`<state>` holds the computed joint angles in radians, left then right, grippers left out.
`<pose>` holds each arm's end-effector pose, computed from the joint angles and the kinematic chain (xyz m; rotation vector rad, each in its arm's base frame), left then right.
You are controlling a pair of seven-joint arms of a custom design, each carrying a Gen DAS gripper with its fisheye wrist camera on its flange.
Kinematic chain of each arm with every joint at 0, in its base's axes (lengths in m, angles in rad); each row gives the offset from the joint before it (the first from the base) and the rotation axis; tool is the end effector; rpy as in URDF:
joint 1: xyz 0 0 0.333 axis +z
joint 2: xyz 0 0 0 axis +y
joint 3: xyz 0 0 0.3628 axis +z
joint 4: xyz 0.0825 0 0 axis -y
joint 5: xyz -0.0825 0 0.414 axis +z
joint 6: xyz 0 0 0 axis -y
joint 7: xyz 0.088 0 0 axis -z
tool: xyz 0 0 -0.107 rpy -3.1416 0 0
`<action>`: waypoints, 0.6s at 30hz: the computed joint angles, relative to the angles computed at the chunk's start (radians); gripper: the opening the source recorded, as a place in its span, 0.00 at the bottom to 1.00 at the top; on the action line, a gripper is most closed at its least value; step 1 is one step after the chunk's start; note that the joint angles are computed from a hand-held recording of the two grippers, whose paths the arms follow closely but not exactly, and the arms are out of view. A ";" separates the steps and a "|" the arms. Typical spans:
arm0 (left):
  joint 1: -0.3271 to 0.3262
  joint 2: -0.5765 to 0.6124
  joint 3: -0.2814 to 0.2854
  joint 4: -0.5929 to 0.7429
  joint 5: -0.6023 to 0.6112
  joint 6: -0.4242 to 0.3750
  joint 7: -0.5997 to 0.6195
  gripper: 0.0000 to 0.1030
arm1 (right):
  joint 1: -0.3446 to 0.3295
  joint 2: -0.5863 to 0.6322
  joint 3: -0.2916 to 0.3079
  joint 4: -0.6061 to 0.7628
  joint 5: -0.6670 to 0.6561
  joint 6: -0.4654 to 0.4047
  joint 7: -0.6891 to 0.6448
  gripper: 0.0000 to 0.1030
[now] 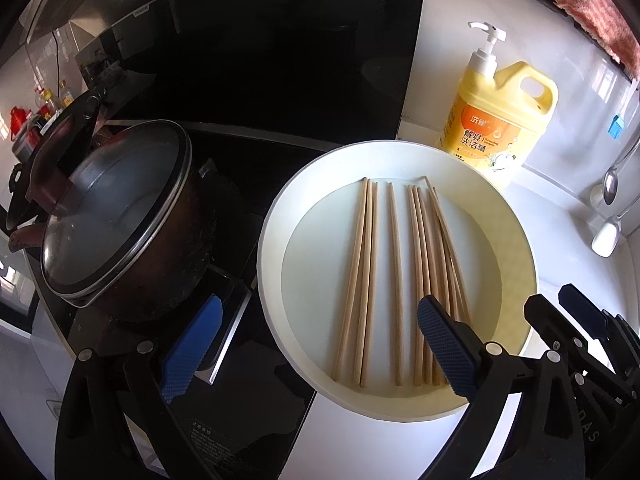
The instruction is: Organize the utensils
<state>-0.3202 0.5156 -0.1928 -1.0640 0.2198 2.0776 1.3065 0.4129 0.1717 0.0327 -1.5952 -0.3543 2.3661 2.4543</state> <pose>0.7177 -0.3358 0.6400 -1.6911 2.1924 -0.5877 0.6330 0.2955 0.6387 -1.5488 2.0197 -0.5023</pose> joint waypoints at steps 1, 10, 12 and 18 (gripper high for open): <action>0.002 0.001 -0.001 0.002 -0.004 -0.003 0.000 0.94 | 0.000 0.000 0.000 0.001 -0.001 -0.001 0.000 0.51; 0.002 0.002 0.001 0.011 -0.004 -0.026 -0.010 0.94 | 0.002 -0.006 0.000 0.000 -0.017 -0.008 0.015 0.51; 0.004 0.010 -0.001 0.028 -0.014 -0.045 -0.012 0.94 | 0.001 -0.006 0.000 0.000 -0.017 -0.008 0.013 0.51; -0.009 -0.003 0.010 0.010 0.022 -0.032 -0.019 0.94 | 0.005 -0.006 0.001 0.010 -0.033 -0.026 0.015 0.51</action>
<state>-0.3288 0.5121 -0.1827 -1.0545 0.2420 2.0454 1.2879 0.4180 0.1657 0.0336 -1.5852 -0.3869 2.3401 2.4690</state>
